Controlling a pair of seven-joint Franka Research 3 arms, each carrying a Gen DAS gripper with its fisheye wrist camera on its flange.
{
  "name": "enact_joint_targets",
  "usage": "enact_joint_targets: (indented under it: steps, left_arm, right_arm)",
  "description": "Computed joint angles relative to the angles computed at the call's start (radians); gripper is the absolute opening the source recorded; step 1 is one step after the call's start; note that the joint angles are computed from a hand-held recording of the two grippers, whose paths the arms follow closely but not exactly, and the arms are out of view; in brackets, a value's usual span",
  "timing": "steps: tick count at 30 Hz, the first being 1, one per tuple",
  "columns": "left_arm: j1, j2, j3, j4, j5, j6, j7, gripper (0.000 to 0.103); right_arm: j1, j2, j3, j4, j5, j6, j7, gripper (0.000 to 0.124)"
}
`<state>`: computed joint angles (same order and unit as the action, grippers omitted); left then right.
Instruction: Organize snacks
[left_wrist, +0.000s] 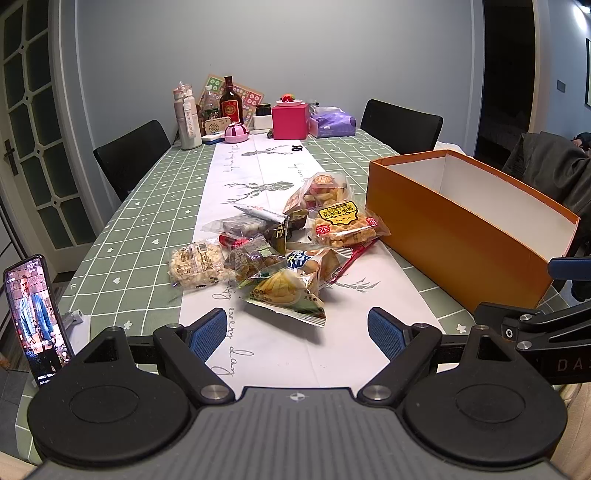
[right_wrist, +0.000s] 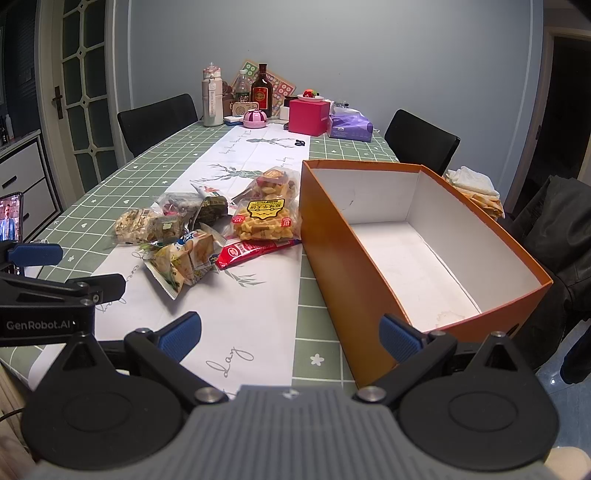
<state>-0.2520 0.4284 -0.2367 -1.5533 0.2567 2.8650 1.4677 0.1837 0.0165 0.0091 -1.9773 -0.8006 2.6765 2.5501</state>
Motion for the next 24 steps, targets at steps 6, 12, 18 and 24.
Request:
enact_joint_targets:
  steps: [6, 12, 18, 24]
  left_arm:
    - [0.0, -0.002, 0.0, -0.002, 0.0, 0.002, 0.002, 0.101]
    - [-0.001, -0.006, 0.0, -0.004, -0.001, 0.001, 0.001, 0.101]
    - [-0.001, -0.006, 0.0, -0.004, -0.001, 0.001, 0.0, 0.101]
    - [0.0, -0.006, -0.001, -0.005, -0.002, 0.002, 0.003, 0.101]
  right_arm:
    - [0.001, 0.001, 0.0, 0.001, -0.002, -0.001, 0.001, 0.1]
    - [0.001, 0.001, 0.0, 0.001, -0.001, -0.001, 0.001, 0.1]
    - [0.002, 0.002, -0.001, 0.0, 0.0, -0.002, 0.0, 0.1]
    - [0.003, 0.0, 0.0, -0.002, -0.005, -0.004, 0.007, 0.1]
